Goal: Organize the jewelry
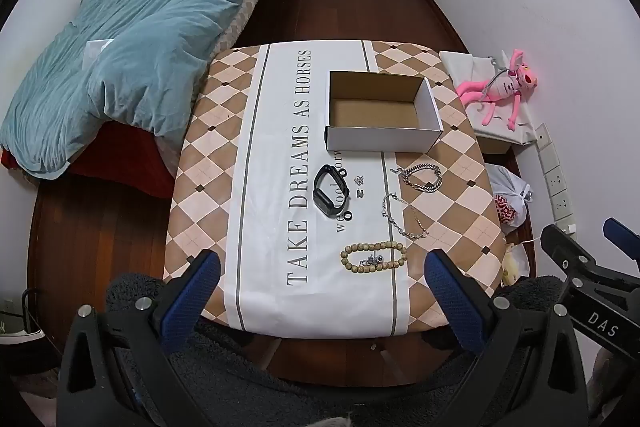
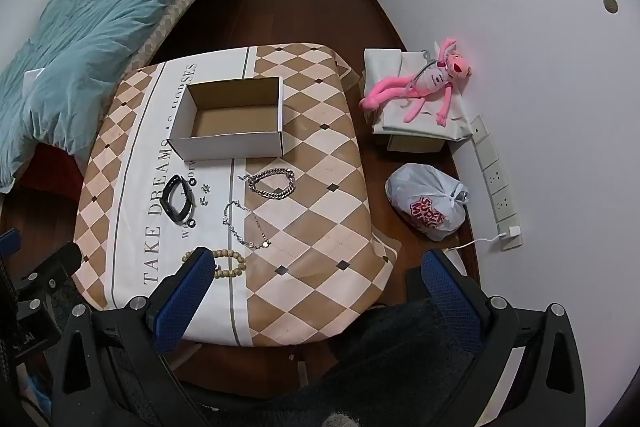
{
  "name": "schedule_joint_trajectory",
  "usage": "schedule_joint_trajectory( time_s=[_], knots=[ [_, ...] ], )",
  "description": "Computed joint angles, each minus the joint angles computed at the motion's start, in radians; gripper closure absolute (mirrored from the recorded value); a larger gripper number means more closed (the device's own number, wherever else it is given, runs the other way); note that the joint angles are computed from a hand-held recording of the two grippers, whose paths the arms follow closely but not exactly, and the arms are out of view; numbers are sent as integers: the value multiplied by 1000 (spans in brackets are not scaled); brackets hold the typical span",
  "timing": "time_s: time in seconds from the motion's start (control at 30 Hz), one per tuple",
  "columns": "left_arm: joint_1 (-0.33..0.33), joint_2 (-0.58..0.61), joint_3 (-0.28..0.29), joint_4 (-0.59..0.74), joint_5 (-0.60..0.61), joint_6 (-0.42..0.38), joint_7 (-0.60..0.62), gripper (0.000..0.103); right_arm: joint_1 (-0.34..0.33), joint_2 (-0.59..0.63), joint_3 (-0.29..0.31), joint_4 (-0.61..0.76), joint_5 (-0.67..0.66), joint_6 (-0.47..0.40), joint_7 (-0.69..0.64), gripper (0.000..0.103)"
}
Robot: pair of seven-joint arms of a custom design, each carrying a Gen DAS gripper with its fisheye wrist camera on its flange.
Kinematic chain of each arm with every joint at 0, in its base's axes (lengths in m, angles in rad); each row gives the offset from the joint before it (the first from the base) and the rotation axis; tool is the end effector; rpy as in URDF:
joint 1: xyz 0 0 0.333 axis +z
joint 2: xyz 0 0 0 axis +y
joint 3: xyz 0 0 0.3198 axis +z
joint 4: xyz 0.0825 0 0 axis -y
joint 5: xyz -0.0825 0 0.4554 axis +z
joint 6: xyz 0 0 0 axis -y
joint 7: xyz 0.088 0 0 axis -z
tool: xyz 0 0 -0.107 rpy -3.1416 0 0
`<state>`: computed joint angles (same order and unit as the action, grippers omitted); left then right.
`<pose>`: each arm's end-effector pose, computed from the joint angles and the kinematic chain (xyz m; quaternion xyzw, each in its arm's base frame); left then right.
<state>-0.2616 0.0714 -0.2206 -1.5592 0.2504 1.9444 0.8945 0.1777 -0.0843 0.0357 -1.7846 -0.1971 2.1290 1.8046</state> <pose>0.6134 -0.2965 0.6296 -0.7414 0.6426 -0.1293 0.1439 0.6293 0.1283 0.6217 -0.7043 0.6711 -0.1924 0.1289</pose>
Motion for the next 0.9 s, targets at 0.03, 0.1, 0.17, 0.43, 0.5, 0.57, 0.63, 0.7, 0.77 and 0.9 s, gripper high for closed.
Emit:
schedule_joint_trajectory(
  time_s=[0.03,0.1,0.17,0.43,0.5,0.57,0.63,0.7,0.77,0.9],
  knots=[
    [0,0,0,0,1,0,0,0,0,0,0,0,-2,0,1,0],
    [0,-2,0,-3,2,2,0,0,0,1,-1,3,6,-4,-4,0],
    [0,-4,0,-7,1,5,-1,0,0,1,-1,2,0,-1,0,0],
    [0,-2,0,-1,2,2,2,0,0,-2,-1,1,-3,2,-1,0],
    [1,0,0,4,0,-2,3,0,-1,-2,-1,1,-2,2,-2,0],
    [0,-2,0,-1,4,2,0,0,-1,-3,-1,1,-2,3,-2,0],
    [0,-1,0,3,3,1,2,0,-1,-4,-1,0,-2,4,-2,0],
    [0,1,0,7,6,-2,2,0,-1,-3,-1,1,-3,4,-2,0],
    [0,2,0,9,4,-2,1,0,-2,-4,-1,2,0,3,-4,0],
    [-2,5,0,13,6,-7,1,0,-2,-4,-1,3,1,1,-4,0]
  ],
)
